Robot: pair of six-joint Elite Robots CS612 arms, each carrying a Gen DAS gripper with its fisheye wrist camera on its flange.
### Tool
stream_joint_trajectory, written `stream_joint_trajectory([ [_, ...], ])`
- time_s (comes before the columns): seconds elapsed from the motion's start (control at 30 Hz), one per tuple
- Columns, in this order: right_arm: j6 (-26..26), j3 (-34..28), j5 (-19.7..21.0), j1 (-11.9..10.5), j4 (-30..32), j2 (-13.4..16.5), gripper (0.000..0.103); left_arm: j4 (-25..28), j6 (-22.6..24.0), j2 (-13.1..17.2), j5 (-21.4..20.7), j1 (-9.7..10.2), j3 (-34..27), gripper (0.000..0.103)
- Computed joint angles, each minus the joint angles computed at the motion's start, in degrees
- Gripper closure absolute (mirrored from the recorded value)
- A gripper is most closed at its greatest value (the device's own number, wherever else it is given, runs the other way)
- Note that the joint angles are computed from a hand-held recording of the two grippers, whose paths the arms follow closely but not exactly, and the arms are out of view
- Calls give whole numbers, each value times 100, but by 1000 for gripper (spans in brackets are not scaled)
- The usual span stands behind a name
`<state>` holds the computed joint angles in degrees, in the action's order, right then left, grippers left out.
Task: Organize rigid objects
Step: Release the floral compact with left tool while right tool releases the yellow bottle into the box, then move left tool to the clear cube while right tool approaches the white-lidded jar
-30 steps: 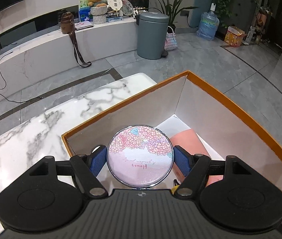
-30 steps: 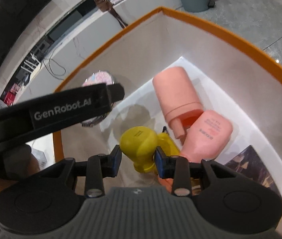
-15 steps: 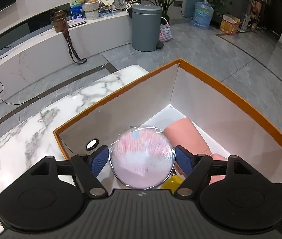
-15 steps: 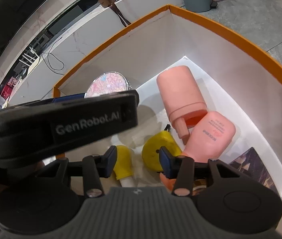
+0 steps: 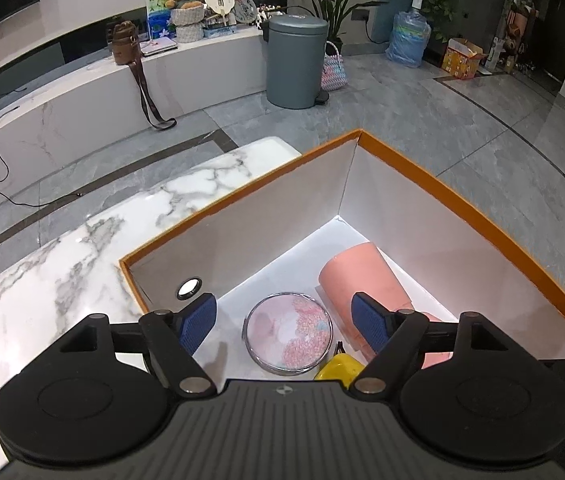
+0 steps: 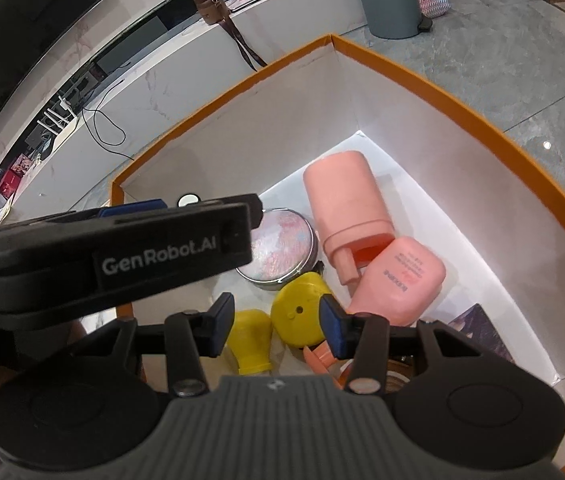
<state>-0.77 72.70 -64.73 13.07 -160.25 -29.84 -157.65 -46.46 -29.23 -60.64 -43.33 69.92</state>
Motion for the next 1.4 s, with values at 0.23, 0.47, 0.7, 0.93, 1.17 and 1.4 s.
stream_joint_trajectory([
  [0.23, -13, 98, -23, -4, -129, -80, 56, -144, 22, -136, 206, -54, 195, 13],
  [0.47, 30, 209, 4, -2, -290, -149, 56, -222, -40, -296, 362, -81, 449, 13],
  [0.7, 60, 271, 9, 8, -391, -193, 56, -310, -75, -473, 532, -98, 734, 13],
  [0.93, 57, 355, -13, 19, -520, -239, 55, -583, -186, -684, 606, -86, 1136, 13],
  [1.17, -90, 507, -142, 57, -938, -305, 55, -575, -485, -958, 818, -61, 1656, 13],
  [1.4, -215, 686, -116, 115, -1453, -377, 54, -528, -766, -1230, 961, -42, 2188, 13],
])
